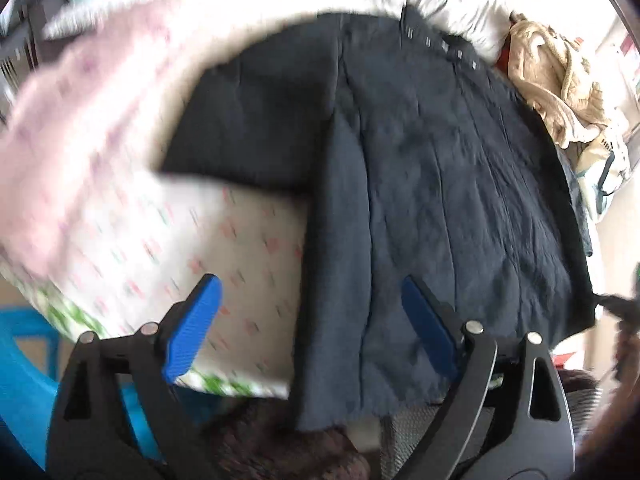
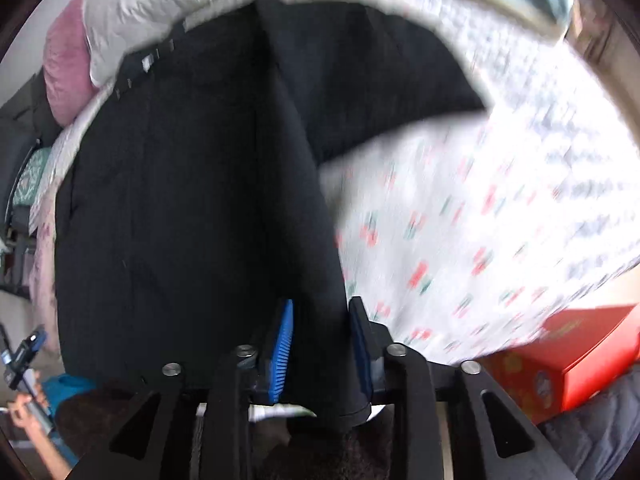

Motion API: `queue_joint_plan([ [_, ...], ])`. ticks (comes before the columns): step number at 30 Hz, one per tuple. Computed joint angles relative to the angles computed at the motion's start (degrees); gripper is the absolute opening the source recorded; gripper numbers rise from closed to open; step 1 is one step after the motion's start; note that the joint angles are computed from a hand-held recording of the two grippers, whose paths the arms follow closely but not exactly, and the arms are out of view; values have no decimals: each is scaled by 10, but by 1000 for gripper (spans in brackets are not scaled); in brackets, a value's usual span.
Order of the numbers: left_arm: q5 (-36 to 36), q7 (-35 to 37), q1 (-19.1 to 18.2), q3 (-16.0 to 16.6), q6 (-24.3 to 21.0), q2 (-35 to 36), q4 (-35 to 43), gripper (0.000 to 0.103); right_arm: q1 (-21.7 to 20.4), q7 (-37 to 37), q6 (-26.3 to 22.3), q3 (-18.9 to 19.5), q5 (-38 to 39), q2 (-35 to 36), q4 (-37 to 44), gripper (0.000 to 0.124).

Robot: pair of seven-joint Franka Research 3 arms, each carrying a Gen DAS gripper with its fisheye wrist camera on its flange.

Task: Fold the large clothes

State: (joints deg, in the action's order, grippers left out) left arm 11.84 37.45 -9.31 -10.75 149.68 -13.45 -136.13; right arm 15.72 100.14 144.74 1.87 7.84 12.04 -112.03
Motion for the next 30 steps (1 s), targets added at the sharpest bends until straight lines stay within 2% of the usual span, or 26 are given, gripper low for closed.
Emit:
queue_joint_plan([
  [1,31,-16,12,-7,1,5,9,92,8,18,31,-5,-21,-10,-8,49],
  [2,50,-26,19,-9,5,10,14,94,12,24,66,-5,-30,-16,-13,75],
  [3,60,-30,21,-9,14,18,17,94,12,18,105,0,-22,-20,-20,91],
  [5,66,-20,22,-3,31,34,21,94,10,-10,185,19,20,-16,-21,91],
  [6,83,-29,28,-5,24,45,28,94,12,-18,195,23,32,-8,-12,91],
  [7,125,-58,36,-15,3,58,41,94,16,-23,197,29,42,2,4,91],
  [9,208,-101,41,-26,-70,94,85,94,32,-23,201,32,47,35,43,91],
  [11,242,-91,30,-20,-131,129,120,94,45,-30,211,33,47,55,65,91],
  [13,265,-77,22,-10,-161,153,138,94,42,-61,219,47,60,89,99,91],
  [15,260,-35,21,1,-145,165,134,94,48,-90,230,60,72,118,122,91],
  [16,255,-17,21,5,-131,166,128,94,50,-96,224,69,83,109,108,91],
  [17,248,6,22,8,-113,170,124,94,64,-96,223,59,73,120,115,91],
  [20,267,47,20,16,-67,201,130,94,106,-71,164,20,27,156,161,91],
  [23,291,46,13,26,-67,231,154,94,138,-31,133,-13,-18,194,206,91],
  [25,297,40,11,33,-63,250,171,93,140,-21,119,-14,-29,208,226,91],
  [26,303,32,10,37,-55,254,173,87,139,-19,110,-11,-31,215,238,91],
  [27,305,28,12,40,-34,254,172,69,140,-16,99,-10,-34,225,255,91],
  [28,298,33,14,40,-24,254,171,59,142,-12,98,-11,-41,231,265,91],
  [30,287,15,7,43,-67,253,188,21,153,-5,97,-21,-61,230,265,91],
])
